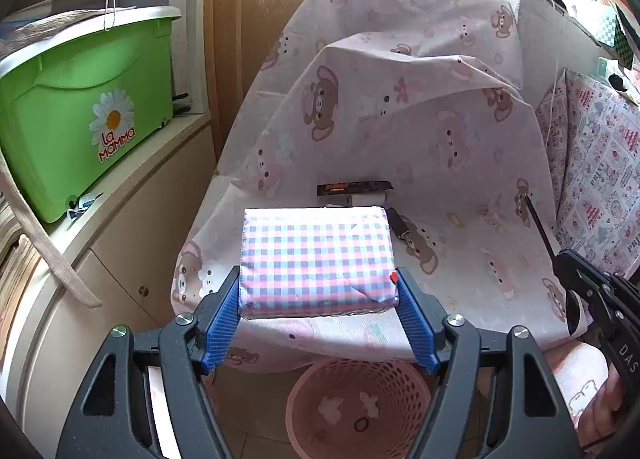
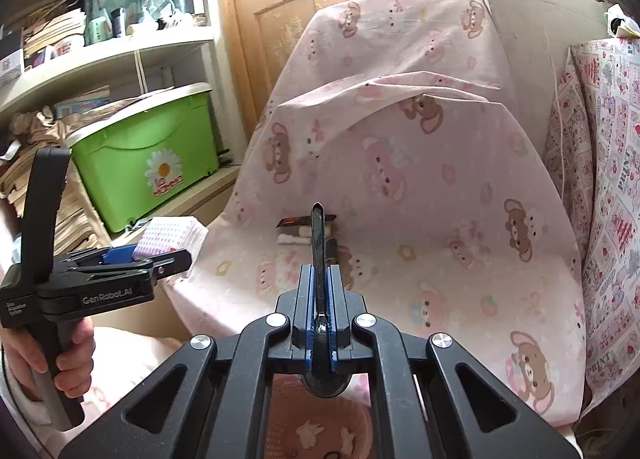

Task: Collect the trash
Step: 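Carry the box and spoon down over the pink wastebasket with both tools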

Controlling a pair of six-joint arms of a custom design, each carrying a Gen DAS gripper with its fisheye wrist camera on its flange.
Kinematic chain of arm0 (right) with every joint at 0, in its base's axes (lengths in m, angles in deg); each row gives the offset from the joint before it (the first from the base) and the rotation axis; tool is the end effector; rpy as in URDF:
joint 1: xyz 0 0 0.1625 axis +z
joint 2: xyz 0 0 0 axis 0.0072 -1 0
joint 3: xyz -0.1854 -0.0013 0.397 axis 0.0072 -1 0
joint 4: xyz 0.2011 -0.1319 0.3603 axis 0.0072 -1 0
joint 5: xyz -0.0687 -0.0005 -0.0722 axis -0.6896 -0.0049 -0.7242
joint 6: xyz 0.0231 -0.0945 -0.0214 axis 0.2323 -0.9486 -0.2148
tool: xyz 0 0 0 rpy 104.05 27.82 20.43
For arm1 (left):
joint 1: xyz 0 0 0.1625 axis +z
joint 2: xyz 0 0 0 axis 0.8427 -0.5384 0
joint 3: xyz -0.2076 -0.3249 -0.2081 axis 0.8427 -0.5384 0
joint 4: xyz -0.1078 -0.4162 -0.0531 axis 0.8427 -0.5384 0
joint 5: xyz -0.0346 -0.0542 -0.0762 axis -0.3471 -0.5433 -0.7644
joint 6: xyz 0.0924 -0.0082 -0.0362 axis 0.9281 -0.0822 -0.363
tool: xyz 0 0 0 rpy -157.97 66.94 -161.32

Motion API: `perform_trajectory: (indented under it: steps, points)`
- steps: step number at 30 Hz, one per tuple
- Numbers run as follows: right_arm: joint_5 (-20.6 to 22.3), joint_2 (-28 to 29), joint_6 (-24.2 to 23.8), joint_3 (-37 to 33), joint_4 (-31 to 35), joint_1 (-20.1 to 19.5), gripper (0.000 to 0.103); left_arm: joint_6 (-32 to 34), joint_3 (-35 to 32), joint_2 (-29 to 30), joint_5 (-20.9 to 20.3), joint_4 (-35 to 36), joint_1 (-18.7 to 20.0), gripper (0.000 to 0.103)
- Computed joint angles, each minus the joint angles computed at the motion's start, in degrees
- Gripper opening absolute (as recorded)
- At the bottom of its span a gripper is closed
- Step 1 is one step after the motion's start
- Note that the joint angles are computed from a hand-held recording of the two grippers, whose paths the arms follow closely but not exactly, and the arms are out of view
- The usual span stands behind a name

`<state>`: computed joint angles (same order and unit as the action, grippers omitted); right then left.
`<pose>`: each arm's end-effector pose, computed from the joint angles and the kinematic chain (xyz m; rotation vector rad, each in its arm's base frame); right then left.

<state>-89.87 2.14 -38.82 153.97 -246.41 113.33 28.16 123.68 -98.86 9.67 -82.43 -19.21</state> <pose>0.3622 -0.5689 0.3048 0.9376 -2.4649 1.0550 -0.3325 -0.5466 0.3281 0.2043 2.1685 -1.0750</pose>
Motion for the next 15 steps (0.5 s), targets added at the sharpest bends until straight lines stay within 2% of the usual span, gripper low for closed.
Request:
perform_trajectory:
  steps: [2,5,9,13,15]
  points:
    - [0.0,-0.7,-0.1,0.6,0.8,0.3,0.006,-1.1,0.6,-0.6,-0.5,0.4,-0.5,0.071]
    - [0.4,-2.3,1.1,1.9,2.7,0.6,0.006,-1.0,2.4,-2.1,-3.4,-2.1,-1.1,0.071]
    - [1.7,-3.9,1.7,3.8,4.5,0.6,0.006,-2.6,3.8,-2.5,-3.2,-0.3,-1.6,0.071]
    - [-0.8,-2.9,1.3,4.7,5.3,0.6,0.006,-5.9,4.6,-2.7,-4.6,1.9,-0.5,0.071]
    - [-0.7,-2.7,1.9,4.9,6.7,0.2,0.006,-7.4,5.2,-3.2,-6.1,2.0,0.1,0.071]
